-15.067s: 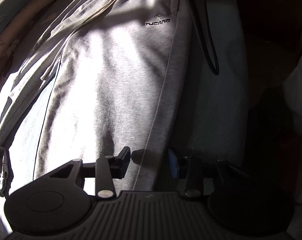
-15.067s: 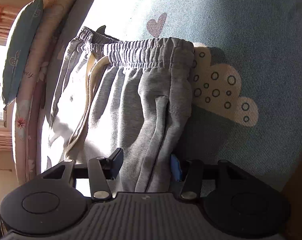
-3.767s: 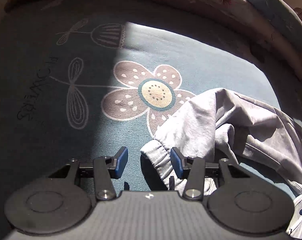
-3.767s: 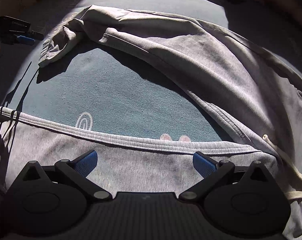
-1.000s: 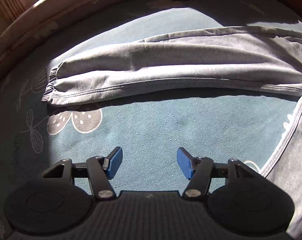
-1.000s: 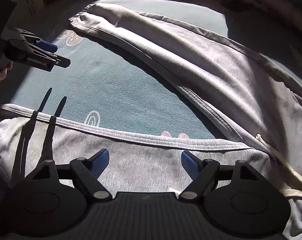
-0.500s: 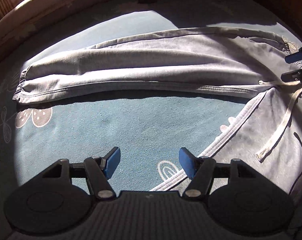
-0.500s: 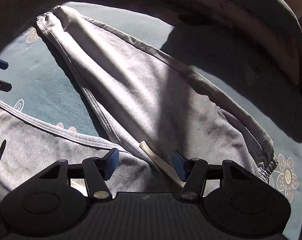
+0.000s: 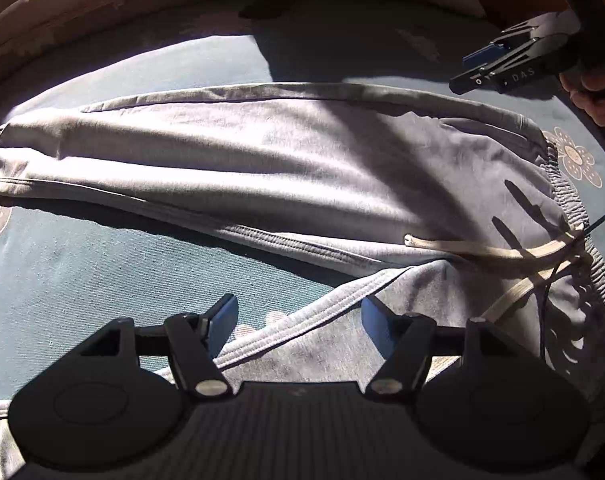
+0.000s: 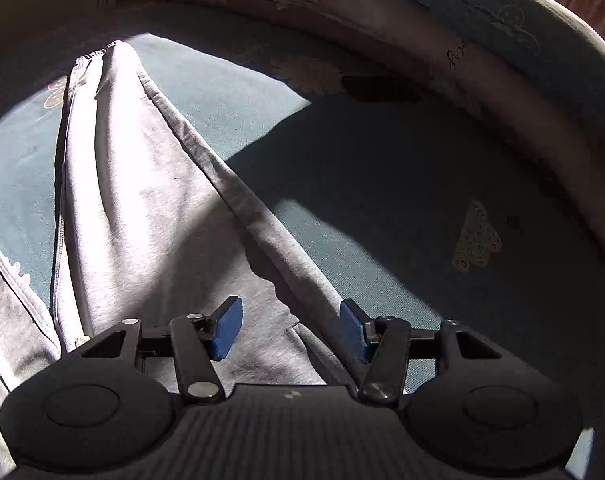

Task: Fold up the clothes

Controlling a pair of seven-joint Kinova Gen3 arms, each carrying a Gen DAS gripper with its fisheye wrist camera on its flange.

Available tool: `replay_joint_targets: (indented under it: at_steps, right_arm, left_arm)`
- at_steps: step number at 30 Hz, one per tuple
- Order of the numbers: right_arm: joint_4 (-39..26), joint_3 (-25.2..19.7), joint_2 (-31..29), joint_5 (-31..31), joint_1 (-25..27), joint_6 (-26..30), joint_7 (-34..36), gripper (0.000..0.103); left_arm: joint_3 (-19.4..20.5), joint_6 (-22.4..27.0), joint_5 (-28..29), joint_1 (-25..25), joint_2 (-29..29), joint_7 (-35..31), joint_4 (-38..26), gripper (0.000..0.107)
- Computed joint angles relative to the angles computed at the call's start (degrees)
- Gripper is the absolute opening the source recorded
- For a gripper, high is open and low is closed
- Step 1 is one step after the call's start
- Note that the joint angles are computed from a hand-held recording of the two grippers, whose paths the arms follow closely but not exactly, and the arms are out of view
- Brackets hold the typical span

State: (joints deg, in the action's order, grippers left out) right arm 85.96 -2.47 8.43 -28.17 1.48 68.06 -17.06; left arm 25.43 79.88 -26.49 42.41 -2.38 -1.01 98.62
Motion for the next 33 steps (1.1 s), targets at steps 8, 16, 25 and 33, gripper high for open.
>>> replay_joint_targets:
  at_steps: [8, 16, 25, 33]
  right_arm:
    - [-12.8, -3.9, 14.9, 2.3, -3.4, 6.3, -4.6, 0.059]
    - [-16.4, -5.5, 18.4, 7.2, -5.3, 10.5, -6.8, 0.012]
    - [-14.1, -4.5, 17.6, 6.7, -4.7, 4.5, -14.1, 0.018]
    - [-20.8, -3.4, 18.1, 3.6, 3.8, 13.0, -11.9, 0.052]
  left_arm:
    - [-1.4, 2.8, 1.5, 2.1, 3.3, 2.9, -2.7, 0.07]
    - [-3.0, 2.4, 4.0, 1.6, 3.5, 3.6, -2.2, 0.069]
    - [-3.3, 1.9, 3.0, 1.5, 3.8, 2.6, -3.0, 0.07]
    - [-3.5, 1.8, 3.5, 1.2, 3.8, 2.2, -3.9, 0.07]
